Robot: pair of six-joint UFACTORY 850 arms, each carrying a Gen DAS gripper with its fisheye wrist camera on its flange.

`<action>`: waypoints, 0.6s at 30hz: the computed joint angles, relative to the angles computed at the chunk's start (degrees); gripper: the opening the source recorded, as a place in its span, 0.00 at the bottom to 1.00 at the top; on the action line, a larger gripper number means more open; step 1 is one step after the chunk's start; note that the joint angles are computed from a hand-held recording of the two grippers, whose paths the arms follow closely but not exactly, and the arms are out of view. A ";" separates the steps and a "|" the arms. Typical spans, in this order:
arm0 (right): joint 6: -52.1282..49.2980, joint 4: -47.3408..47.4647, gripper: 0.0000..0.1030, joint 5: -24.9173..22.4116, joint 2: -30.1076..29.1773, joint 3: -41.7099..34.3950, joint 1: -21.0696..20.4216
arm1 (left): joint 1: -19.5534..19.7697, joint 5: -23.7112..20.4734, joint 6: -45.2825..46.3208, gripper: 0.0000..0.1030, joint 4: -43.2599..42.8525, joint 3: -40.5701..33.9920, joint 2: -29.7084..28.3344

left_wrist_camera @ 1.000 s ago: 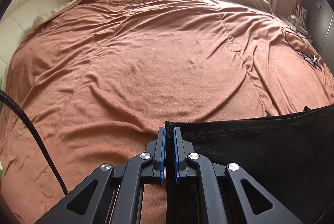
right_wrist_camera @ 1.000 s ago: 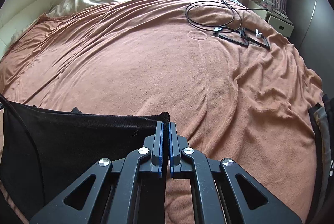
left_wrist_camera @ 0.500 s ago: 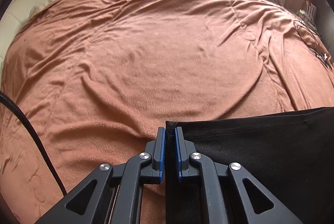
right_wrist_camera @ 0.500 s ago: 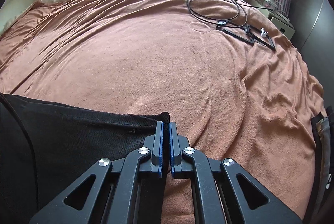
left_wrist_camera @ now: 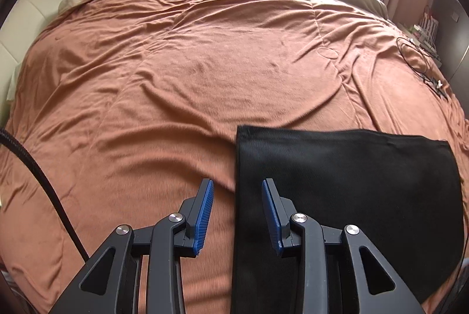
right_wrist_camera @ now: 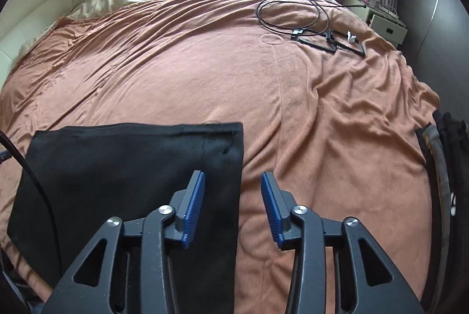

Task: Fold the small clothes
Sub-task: 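Open both grippers and withdraw from the folded tank top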

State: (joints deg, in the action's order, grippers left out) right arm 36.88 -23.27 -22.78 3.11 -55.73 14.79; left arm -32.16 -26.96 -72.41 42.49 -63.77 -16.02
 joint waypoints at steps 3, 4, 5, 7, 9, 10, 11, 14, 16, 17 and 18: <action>-3.42 4.97 0.38 -0.65 3.68 2.53 0.14 | -1.65 -0.25 -1.88 0.35 0.21 3.19 3.29; -2.93 4.63 0.38 -1.29 4.91 3.37 0.54 | -2.06 -0.29 -2.40 0.35 0.37 3.94 4.06; -2.91 4.87 0.38 -1.82 6.07 4.18 0.79 | -2.74 -0.38 -3.38 0.35 0.72 5.26 5.41; -4.18 7.18 0.38 -2.37 8.01 5.48 1.14 | -3.56 -0.41 -4.53 0.35 0.94 7.01 7.26; -3.85 7.76 0.38 -3.18 10.11 6.95 1.98 | -4.76 -0.70 -6.99 0.35 1.84 9.12 9.47; -3.25 7.24 0.38 -3.71 11.00 7.51 2.42 | -5.35 -0.68 -8.13 0.35 2.21 10.20 10.56; -2.27 6.35 0.38 -4.33 12.13 8.26 2.99 | -5.63 -0.56 -8.69 0.35 2.39 10.85 11.19; -0.20 5.61 0.38 -5.69 14.92 10.26 4.35 | -7.30 -0.52 -11.43 0.35 3.22 13.35 13.36; 1.31 5.33 0.38 -6.42 16.97 11.76 5.26 | -8.29 -0.45 -13.04 0.35 3.54 14.69 14.34; 2.40 4.87 0.38 -6.84 17.93 12.44 5.90 | -8.80 -0.35 -14.03 0.35 3.95 15.32 14.77; 3.69 4.18 0.38 -7.15 18.93 13.21 6.62 | -9.38 -0.48 -15.08 0.35 4.44 15.88 15.13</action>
